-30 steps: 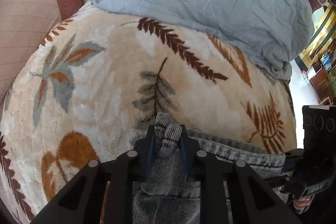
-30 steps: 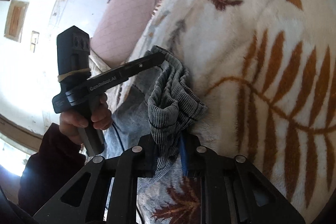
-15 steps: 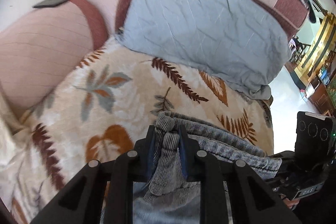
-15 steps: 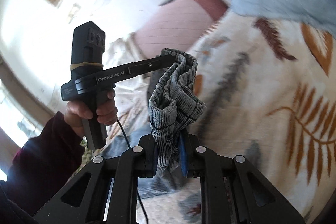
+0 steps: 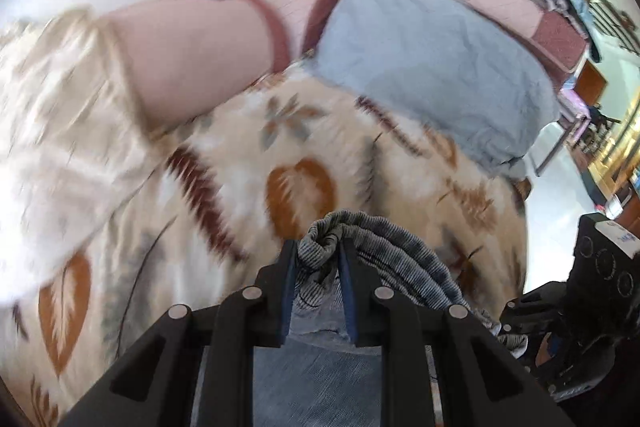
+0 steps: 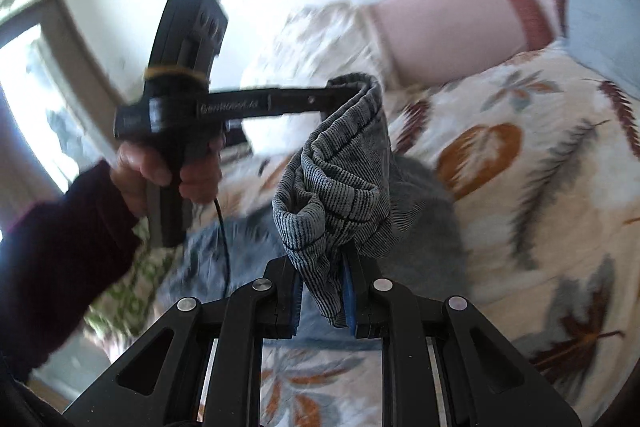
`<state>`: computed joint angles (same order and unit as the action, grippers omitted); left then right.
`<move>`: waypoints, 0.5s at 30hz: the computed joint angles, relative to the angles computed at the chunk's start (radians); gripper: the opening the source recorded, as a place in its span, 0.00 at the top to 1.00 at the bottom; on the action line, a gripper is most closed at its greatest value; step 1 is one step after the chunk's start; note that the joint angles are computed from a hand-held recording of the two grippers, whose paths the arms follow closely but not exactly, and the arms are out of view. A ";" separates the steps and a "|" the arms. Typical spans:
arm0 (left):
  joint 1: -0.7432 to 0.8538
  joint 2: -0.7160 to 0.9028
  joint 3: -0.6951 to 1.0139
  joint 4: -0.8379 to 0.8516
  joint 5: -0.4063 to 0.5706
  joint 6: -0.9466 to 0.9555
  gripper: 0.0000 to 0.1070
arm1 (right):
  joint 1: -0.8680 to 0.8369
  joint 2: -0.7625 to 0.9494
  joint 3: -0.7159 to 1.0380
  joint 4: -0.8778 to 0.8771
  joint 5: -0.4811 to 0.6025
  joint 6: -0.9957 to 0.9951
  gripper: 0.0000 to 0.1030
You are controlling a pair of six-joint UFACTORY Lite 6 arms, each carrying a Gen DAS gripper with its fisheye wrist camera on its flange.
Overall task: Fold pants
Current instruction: 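Lift both hems and fold them over onto the jeans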
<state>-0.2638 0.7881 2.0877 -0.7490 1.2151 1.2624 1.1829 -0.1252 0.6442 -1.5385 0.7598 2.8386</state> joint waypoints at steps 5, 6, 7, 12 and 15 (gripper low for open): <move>0.100 0.014 -0.138 0.043 -0.100 0.066 0.79 | -0.079 0.295 0.196 -0.092 -0.183 0.032 0.85; 0.120 0.027 -0.147 0.040 -0.111 0.071 0.79 | -0.092 0.344 0.228 -0.102 -0.211 0.035 0.85; 0.141 0.044 -0.148 0.037 -0.123 0.079 0.79 | -0.109 0.402 0.265 -0.124 -0.246 0.044 0.84; 0.216 0.094 -0.141 0.016 -0.159 0.090 0.79 | -0.105 0.525 0.343 -0.163 -0.278 0.072 0.75; 0.247 0.131 -0.090 0.005 -0.162 0.045 0.79 | -0.118 0.566 0.363 -0.268 -0.307 0.179 0.63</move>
<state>-0.0164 0.9192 1.9976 -0.7444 1.0533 1.3078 1.0652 0.4409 1.0068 -1.8067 0.4529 3.0177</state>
